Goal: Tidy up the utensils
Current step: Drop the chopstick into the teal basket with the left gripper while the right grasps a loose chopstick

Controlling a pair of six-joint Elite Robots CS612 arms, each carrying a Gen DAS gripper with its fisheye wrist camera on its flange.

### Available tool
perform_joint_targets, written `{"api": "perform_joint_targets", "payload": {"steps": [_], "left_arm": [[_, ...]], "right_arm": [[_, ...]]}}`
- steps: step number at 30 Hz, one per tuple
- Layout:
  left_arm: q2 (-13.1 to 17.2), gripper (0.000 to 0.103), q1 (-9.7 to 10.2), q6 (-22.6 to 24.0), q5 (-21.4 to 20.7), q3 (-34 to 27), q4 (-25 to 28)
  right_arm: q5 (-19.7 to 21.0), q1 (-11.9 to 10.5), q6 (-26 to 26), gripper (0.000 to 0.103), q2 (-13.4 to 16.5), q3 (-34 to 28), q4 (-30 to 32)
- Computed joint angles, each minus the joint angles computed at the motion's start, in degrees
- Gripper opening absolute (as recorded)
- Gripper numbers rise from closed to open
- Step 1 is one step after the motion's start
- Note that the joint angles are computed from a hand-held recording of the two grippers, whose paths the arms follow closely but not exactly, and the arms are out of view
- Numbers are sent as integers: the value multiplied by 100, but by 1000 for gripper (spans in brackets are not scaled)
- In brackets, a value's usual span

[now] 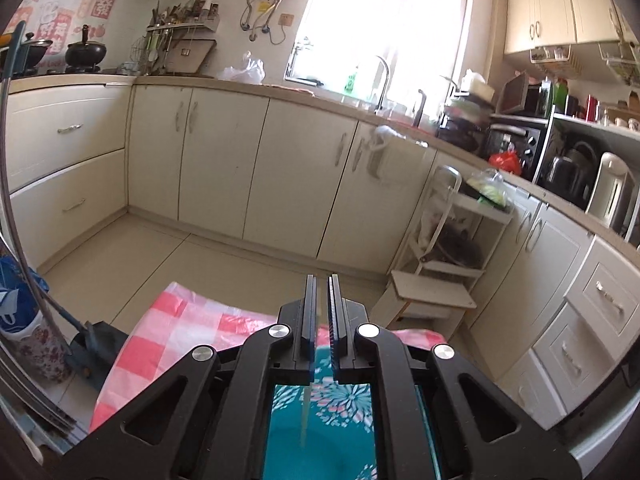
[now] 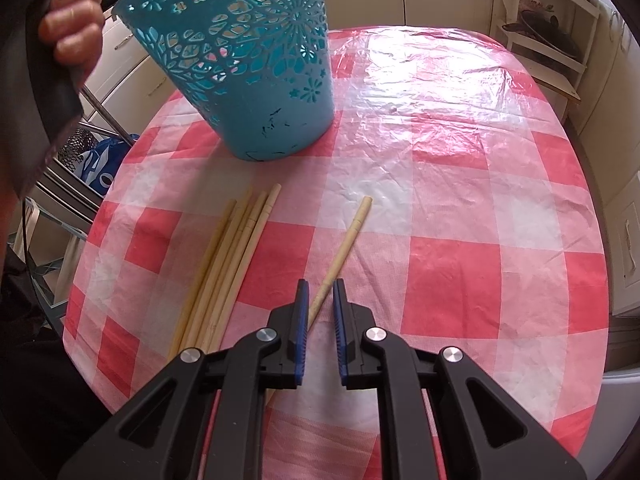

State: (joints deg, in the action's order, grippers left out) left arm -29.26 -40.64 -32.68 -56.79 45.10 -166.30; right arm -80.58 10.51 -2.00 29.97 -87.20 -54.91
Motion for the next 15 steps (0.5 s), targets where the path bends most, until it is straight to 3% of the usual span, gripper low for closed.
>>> {"api": "perform_joint_targets", "payload": {"steps": [5,7,9,12,15], "left_arm": [[-248,10,17,-24,-357,461,383],[-441,25,-1,-55,-362,790,433],[-701,54,-67,-85,-171,1246,350],[-1087,73,-189,-110,201,1981,31],[-1365,85,-264,-325,459,2580,-243]], "right_arm": [[-33,8,-8,13,-18,23,22],[-48,6,-5,13,-15,18,19],[-61,9,-43,13,-4,3,2],[-214,57,-209,12,35,-44,-90],[-405,113,-385,11,92,-95,-243]]}}
